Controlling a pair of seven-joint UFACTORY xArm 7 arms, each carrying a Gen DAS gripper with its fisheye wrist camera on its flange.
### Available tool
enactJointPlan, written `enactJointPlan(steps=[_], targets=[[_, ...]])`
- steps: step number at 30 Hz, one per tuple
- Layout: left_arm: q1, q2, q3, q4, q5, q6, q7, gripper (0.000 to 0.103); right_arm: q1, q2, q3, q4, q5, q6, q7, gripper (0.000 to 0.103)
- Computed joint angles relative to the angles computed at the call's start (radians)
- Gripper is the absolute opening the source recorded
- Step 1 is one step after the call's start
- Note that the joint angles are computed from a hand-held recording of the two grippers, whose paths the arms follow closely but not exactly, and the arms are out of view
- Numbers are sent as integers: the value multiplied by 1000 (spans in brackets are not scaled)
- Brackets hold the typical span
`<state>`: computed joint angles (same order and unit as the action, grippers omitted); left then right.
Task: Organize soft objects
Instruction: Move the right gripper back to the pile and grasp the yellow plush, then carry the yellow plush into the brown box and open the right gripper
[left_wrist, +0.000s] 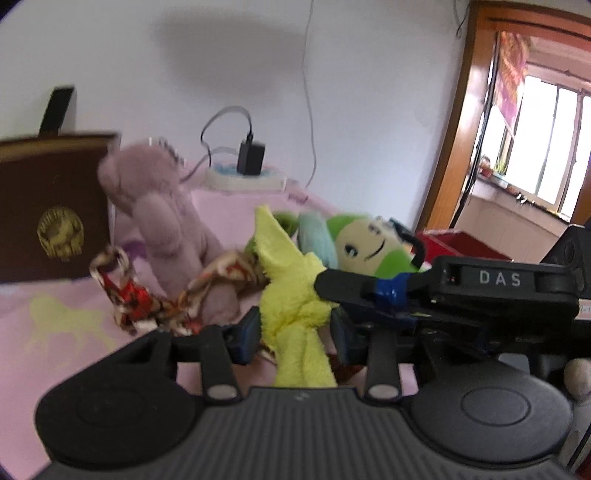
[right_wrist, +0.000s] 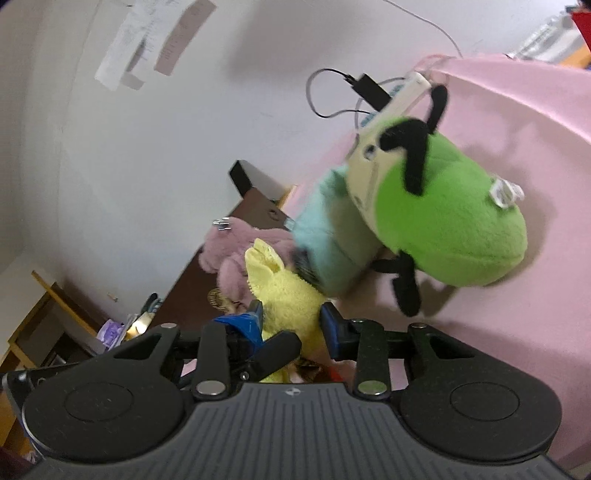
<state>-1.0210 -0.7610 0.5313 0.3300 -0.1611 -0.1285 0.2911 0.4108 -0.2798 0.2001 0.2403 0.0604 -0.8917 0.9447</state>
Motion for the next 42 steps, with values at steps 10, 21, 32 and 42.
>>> enactJointPlan(steps=[10,21,32,42], targets=[[170,-107,-88,24,62,-5,18,35,19,-46,64,129,47,44,-148,17],[168,102,100,320,46,19,204,35,19,274,-2,674,-225,280,-145,17],[109,376,350,536,-90,52,279,36,-110,713,200,1257,-583,563,93,18],[379,610,180,599,-182,74,218,53,-59,702,166,1206,-455,530,-94,20]])
